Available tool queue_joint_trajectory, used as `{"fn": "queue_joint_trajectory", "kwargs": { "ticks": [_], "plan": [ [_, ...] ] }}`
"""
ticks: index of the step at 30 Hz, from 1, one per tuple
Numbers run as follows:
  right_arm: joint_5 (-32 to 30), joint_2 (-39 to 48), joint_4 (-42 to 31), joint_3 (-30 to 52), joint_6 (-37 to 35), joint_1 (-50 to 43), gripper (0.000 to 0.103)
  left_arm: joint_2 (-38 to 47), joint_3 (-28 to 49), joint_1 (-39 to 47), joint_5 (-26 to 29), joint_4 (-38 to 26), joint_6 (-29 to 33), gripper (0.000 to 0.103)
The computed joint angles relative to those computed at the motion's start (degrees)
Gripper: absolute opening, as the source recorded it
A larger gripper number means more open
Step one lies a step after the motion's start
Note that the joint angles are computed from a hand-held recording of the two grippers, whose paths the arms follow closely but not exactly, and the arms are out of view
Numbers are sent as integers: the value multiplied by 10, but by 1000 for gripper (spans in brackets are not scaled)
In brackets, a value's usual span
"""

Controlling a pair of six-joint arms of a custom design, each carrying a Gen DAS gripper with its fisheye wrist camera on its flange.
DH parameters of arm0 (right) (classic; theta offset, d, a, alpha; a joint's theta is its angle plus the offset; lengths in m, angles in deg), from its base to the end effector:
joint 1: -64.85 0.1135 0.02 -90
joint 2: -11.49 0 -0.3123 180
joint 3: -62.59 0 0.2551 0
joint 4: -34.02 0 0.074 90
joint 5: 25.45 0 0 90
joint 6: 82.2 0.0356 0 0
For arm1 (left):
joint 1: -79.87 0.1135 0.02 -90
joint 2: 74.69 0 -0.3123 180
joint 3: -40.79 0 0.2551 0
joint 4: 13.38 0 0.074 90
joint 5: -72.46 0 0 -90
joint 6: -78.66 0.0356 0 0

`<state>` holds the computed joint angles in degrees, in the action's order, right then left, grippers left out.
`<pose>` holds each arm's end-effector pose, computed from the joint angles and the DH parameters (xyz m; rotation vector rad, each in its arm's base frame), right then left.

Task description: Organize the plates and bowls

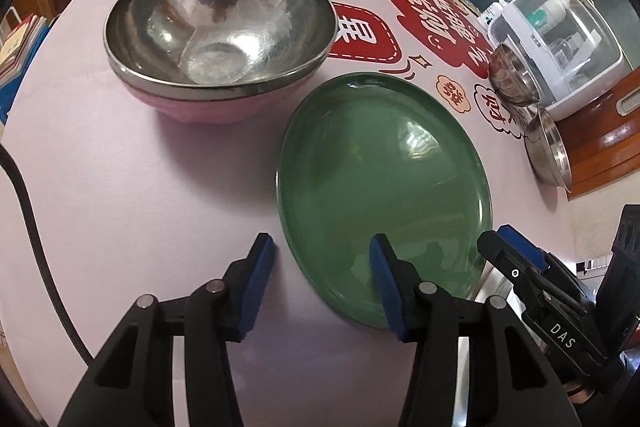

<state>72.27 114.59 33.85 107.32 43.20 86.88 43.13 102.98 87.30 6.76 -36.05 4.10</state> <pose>0.2628 0.1012 0.1073 0.3504 2.5669 0.1972 0.3305 0.0283 0.0749 0.2582 2.7998 -0.5361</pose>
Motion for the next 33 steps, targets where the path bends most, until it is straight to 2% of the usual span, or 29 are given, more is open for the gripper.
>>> {"fn": "queue_joint_trajectory", "kwargs": {
  "ticks": [3,6,14,28,33],
  "plan": [
    [11,5,-18,12,-8,5,53,0,0,-1,0,-2,6,35],
    [17,10,-33,21,-13,8,53,0,0,0,-2,-2,7,32],
    [14,12,-60,34,-26,7,50,-3,-3,-2,-11,3,11,32],
    [-1,20,-55,42,-42,15,48,-3,-4,-3,-11,4,11,31],
    [-7,37,-61,56,-51,12,42,-3,-3,-3,-12,4,11,31]
  ]
}}
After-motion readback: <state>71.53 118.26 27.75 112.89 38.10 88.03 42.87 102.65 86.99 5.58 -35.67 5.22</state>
